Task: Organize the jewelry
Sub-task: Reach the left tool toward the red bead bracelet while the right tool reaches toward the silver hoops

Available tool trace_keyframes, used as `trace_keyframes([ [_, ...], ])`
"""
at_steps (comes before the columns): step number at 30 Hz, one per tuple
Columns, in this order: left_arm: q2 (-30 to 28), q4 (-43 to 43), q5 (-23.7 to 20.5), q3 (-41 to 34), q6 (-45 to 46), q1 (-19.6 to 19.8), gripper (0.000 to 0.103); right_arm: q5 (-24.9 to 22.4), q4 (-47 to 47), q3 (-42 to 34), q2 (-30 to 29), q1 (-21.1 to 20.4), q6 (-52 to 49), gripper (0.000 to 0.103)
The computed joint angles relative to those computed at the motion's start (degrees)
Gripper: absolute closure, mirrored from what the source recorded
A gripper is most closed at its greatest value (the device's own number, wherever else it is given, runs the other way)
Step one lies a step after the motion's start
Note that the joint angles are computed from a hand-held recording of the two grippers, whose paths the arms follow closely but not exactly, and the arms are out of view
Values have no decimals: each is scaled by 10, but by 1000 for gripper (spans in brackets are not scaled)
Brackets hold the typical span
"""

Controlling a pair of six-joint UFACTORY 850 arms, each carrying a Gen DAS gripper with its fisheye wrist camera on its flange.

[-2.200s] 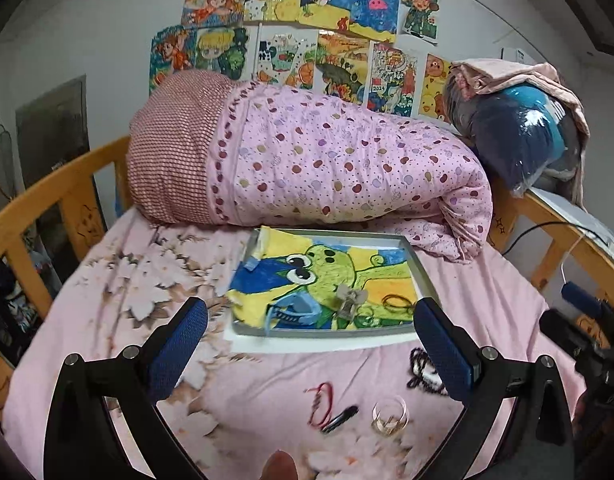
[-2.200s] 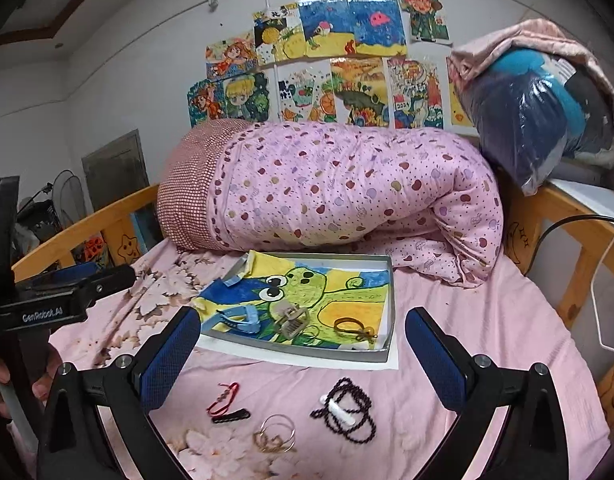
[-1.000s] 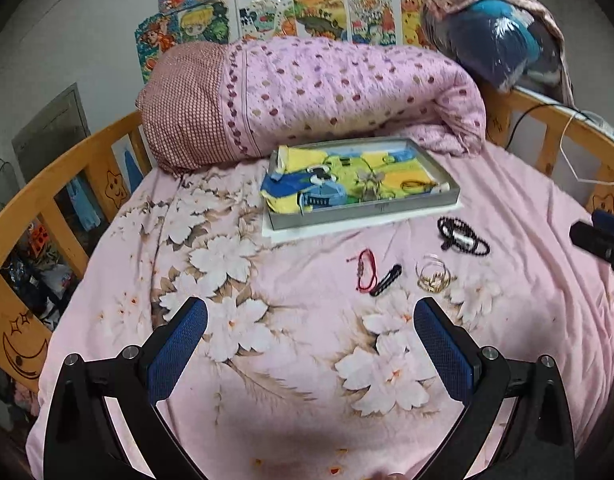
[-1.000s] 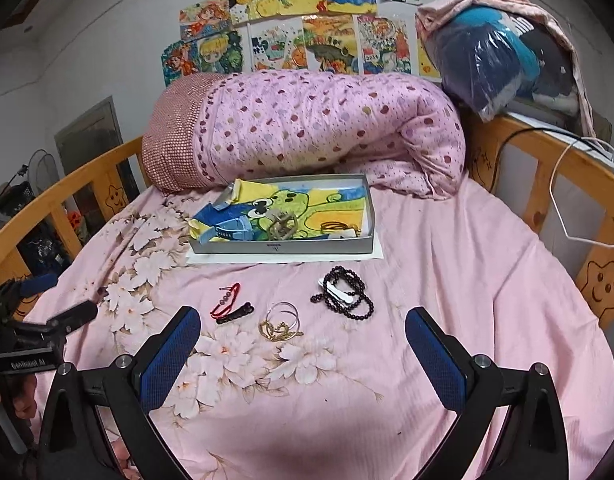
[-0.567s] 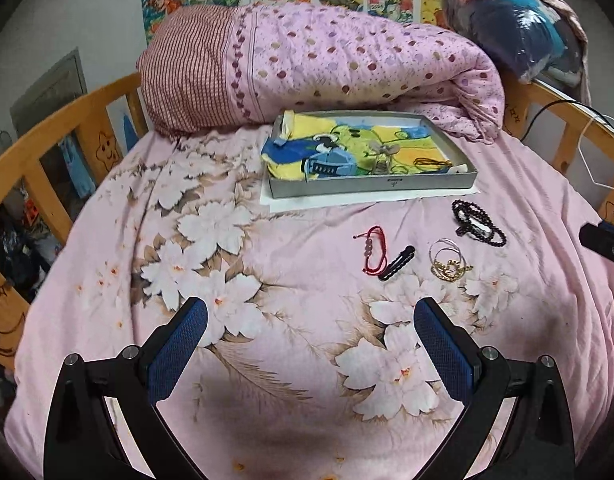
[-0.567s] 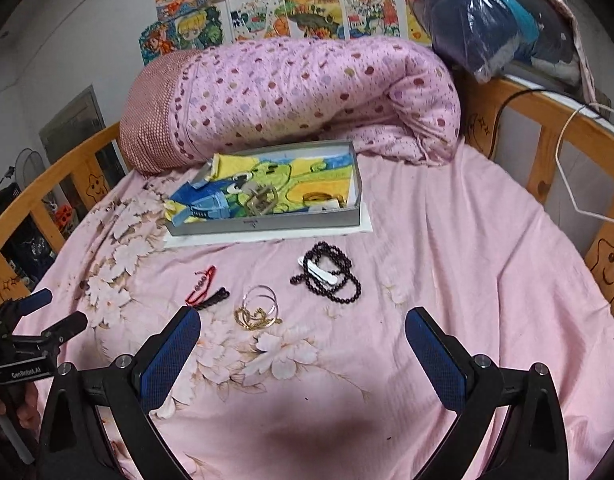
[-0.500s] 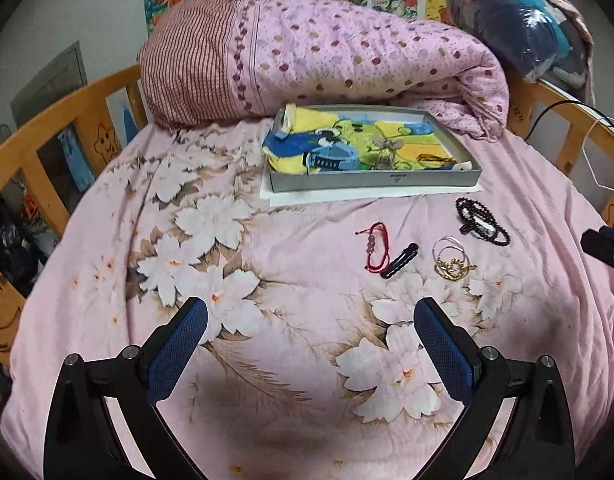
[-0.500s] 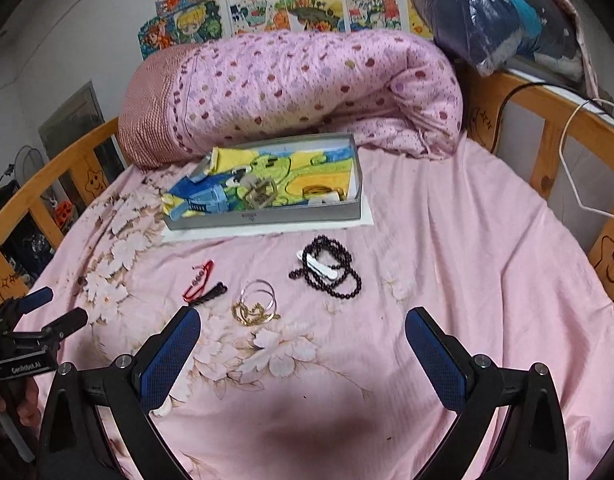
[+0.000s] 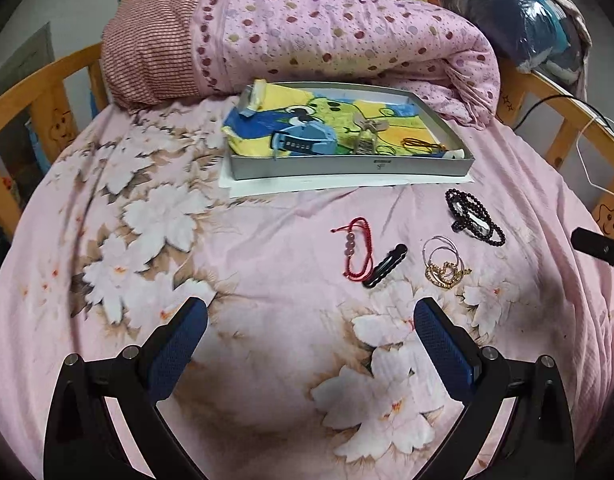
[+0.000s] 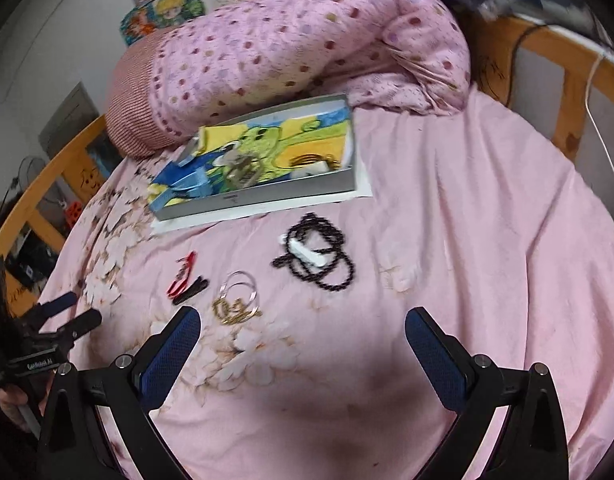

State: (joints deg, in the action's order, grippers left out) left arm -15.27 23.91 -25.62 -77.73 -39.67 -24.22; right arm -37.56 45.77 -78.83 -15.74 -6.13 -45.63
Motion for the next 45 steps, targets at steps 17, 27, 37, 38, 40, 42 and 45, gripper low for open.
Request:
trace_keyframes([
  [17, -66, -189, 12, -55, 148, 37, 3, -8, -14, -4, -39, 27, -74, 0],
  [27, -83, -254, 17, -66, 219, 39, 8, -27, 15, -3, -50, 38, -125, 0],
  [37, -101, -300, 15, -84, 259, 43, 22, -39, 35, -18, -68, 39, -127, 29],
  [38, -104, -307, 12, -89, 263, 44, 22, -41, 37, -20, -70, 39, -127, 35],
  [40, -108, -320, 12, -94, 272, 46, 28, -44, 40, -26, -76, 42, -123, 43],
  [42, -115, -331, 6, -104, 282, 48, 35, -50, 44, -33, -83, 43, -120, 50],
  [45, -129, -343, -9, -121, 292, 51, 45, -50, 51, -43, -91, 48, -118, 56],
])
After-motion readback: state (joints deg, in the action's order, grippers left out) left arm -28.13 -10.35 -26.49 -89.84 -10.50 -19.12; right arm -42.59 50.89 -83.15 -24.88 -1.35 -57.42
